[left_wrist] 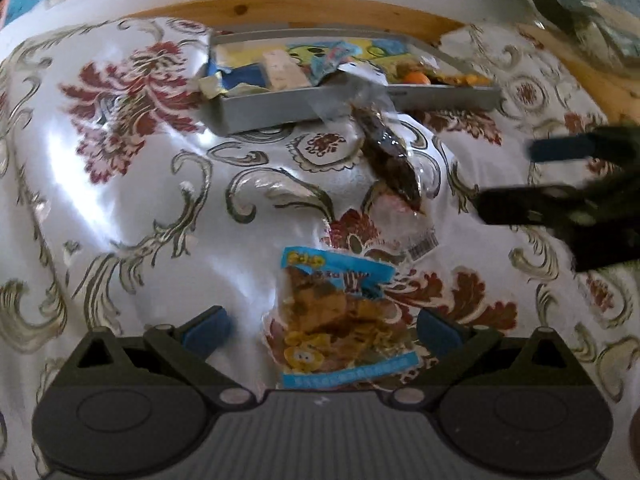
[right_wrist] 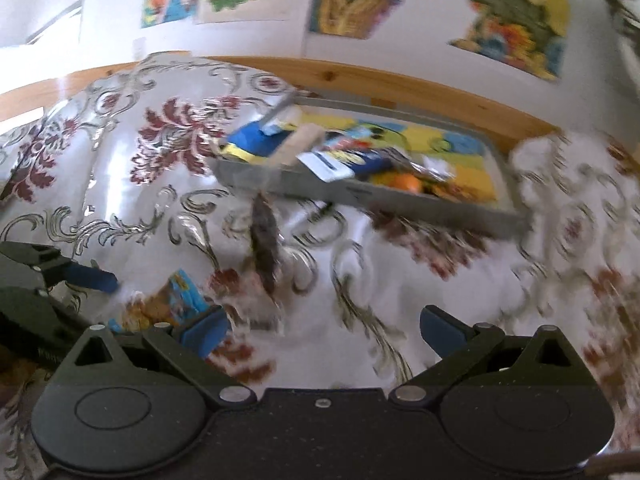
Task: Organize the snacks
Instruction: 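Grasp the yellow-and-blue snack bag with the left tool while the right tool grasps the brown dried-fish pack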
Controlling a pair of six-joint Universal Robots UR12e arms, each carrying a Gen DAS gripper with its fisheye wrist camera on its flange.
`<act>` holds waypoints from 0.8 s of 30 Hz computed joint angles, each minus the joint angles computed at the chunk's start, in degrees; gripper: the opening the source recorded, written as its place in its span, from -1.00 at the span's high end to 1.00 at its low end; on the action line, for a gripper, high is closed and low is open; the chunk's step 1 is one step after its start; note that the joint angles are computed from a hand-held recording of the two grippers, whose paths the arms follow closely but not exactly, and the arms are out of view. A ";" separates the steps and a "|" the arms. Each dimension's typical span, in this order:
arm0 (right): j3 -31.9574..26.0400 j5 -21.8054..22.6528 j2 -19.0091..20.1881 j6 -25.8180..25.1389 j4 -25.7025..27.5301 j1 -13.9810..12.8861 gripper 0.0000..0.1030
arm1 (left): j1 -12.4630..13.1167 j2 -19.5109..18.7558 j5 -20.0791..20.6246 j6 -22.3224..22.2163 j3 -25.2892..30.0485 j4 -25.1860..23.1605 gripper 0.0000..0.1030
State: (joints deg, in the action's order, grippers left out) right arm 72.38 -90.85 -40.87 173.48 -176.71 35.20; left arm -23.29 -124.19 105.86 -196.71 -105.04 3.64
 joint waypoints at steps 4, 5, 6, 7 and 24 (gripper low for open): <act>-5.46 4.05 2.76 -1.27 4.69 -0.09 -0.81 | 0.13 -0.17 -0.18 0.46 0.20 -0.63 -0.89; -6.71 4.61 3.42 -1.73 5.82 -0.04 -0.75 | 0.13 -0.16 -0.21 0.54 0.19 -0.69 -0.87; -8.17 5.06 4.20 -2.49 7.09 0.05 -0.72 | 0.11 -0.18 -0.18 0.66 0.19 -0.61 -0.84; -9.52 5.48 4.90 -3.38 8.31 0.16 -0.66 | 0.08 -0.19 -0.21 0.88 0.20 -0.55 -0.78; -16.43 2.78 9.15 -4.13 14.05 0.98 0.41 | 1.71 0.12 -6.28 -2.09 -0.13 -0.77 -0.03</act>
State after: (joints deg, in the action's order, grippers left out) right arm 55.95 -88.07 -31.73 169.36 -162.66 36.18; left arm -21.58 -124.07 99.58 -198.80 -105.17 2.87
